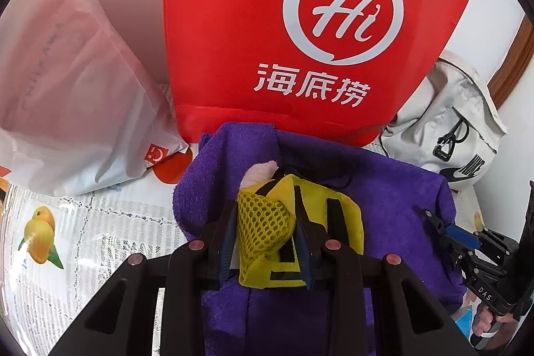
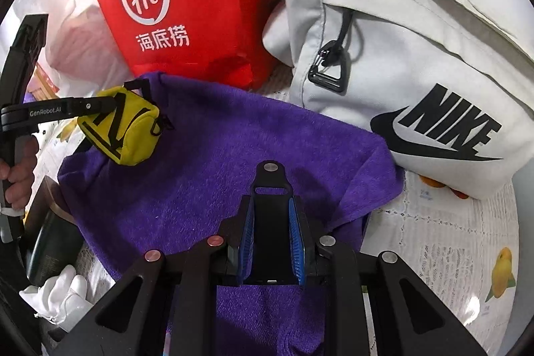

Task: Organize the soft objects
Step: 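Carry the yellow pouch with the left tool onto the purple towel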

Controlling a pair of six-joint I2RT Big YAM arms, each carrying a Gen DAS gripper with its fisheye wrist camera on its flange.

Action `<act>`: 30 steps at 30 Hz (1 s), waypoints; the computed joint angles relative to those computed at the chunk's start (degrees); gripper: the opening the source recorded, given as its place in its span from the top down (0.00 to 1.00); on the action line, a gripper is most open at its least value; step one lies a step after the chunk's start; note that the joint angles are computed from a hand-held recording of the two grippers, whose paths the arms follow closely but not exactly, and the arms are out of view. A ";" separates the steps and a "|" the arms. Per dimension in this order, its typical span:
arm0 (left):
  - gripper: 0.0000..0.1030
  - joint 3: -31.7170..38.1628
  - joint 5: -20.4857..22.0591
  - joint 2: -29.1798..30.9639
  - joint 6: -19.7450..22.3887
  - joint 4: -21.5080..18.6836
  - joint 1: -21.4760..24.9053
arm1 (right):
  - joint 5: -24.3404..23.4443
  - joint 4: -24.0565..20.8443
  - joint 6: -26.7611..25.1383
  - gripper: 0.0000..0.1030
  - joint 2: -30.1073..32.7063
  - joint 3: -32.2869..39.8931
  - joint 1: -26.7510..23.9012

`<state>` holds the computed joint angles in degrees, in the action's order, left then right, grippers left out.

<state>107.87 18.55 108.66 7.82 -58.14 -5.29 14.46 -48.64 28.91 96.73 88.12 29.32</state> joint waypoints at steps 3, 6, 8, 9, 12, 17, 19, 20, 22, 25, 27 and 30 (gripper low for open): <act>0.70 0.63 -0.64 0.74 -0.67 0.00 -0.39 | -0.08 -0.64 0.12 0.79 0.33 0.36 -0.20; 0.70 0.24 -0.43 0.47 -1.18 0.81 -0.26 | -0.03 -1.68 0.72 0.79 1.61 1.76 -0.51; 0.70 0.10 -0.33 0.40 -1.22 0.79 -0.14 | -0.23 -1.21 0.73 0.79 1.60 1.69 -0.60; 0.70 0.11 -0.15 0.49 -1.26 0.66 -0.14 | -0.31 -1.39 0.79 0.79 1.97 2.10 -0.62; 0.70 0.40 0.59 0.73 -1.05 -0.24 0.04 | -0.44 -1.67 0.87 0.79 2.45 2.45 -0.69; 0.70 0.81 0.59 0.97 -0.47 -0.62 0.02 | -0.62 -1.66 0.83 0.79 3.06 2.88 -0.72; 0.70 1.15 0.63 1.24 -0.39 -1.08 0.02 | -0.73 -1.40 0.74 0.79 3.04 2.82 -0.70; 0.70 1.29 0.66 1.35 -0.51 -1.31 0.02 | -0.74 -1.27 0.63 0.79 3.19 2.94 -0.66; 0.70 1.43 0.77 1.43 -0.51 -1.40 0.03 | -0.64 -1.23 0.66 0.79 2.37 2.01 -0.61; 0.70 1.43 0.62 1.35 -0.28 -1.28 -0.05 | -0.86 -1.18 0.63 0.79 2.24 1.71 -0.67; 0.70 1.51 0.70 1.41 -0.14 -1.37 -0.10 | -0.77 -1.20 0.55 0.79 2.36 1.82 -0.62; 0.70 1.56 0.69 1.46 -0.03 -1.42 -0.14 | -0.96 -1.34 0.48 0.79 2.65 1.99 -0.59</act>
<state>109.43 19.24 110.12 7.79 -59.56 -5.43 13.49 -49.98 29.38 99.37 90.11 28.73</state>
